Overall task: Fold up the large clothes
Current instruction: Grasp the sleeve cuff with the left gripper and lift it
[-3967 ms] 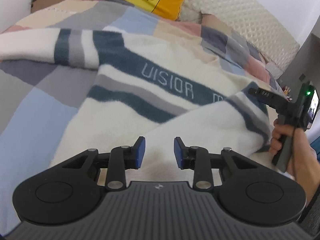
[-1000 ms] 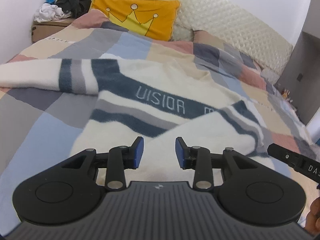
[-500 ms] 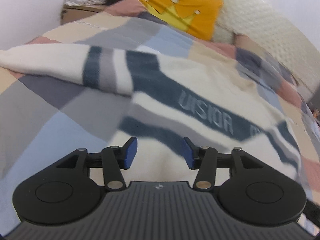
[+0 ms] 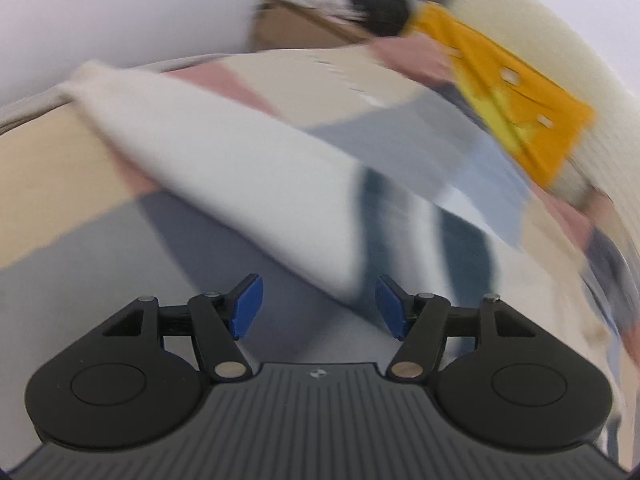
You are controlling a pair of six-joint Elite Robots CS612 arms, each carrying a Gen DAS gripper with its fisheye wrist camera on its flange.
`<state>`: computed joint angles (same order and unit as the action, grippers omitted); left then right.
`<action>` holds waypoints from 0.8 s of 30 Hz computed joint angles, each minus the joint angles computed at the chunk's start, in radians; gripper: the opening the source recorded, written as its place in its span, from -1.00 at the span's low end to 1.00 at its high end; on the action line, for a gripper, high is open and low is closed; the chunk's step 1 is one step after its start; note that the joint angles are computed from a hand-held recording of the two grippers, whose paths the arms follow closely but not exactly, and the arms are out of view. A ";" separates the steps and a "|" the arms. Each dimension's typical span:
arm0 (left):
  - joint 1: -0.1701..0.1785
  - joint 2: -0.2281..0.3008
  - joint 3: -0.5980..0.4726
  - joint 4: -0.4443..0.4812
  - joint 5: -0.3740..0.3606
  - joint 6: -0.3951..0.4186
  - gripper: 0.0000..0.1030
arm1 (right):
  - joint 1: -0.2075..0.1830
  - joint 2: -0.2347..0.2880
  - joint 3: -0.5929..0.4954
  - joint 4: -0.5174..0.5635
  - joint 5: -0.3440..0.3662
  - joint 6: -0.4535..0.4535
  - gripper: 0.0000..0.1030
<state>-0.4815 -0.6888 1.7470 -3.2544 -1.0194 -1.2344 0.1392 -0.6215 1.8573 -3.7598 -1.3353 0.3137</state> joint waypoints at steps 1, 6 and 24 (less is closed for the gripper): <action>0.016 -0.002 0.011 0.003 -0.006 -0.041 0.32 | 0.000 0.002 -0.003 0.002 0.002 0.003 -0.60; 0.073 0.016 0.068 -0.115 -0.017 -0.184 0.32 | -0.001 0.015 -0.026 0.016 0.003 0.014 -0.61; 0.190 0.096 0.001 -0.237 0.087 -0.340 0.03 | 0.037 0.042 -0.097 0.060 -0.086 -0.058 -0.61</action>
<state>-0.2917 -0.5928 1.7478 -3.4913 -0.9320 -1.5748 0.1766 -0.5798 1.7608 -3.6996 -1.4209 0.2558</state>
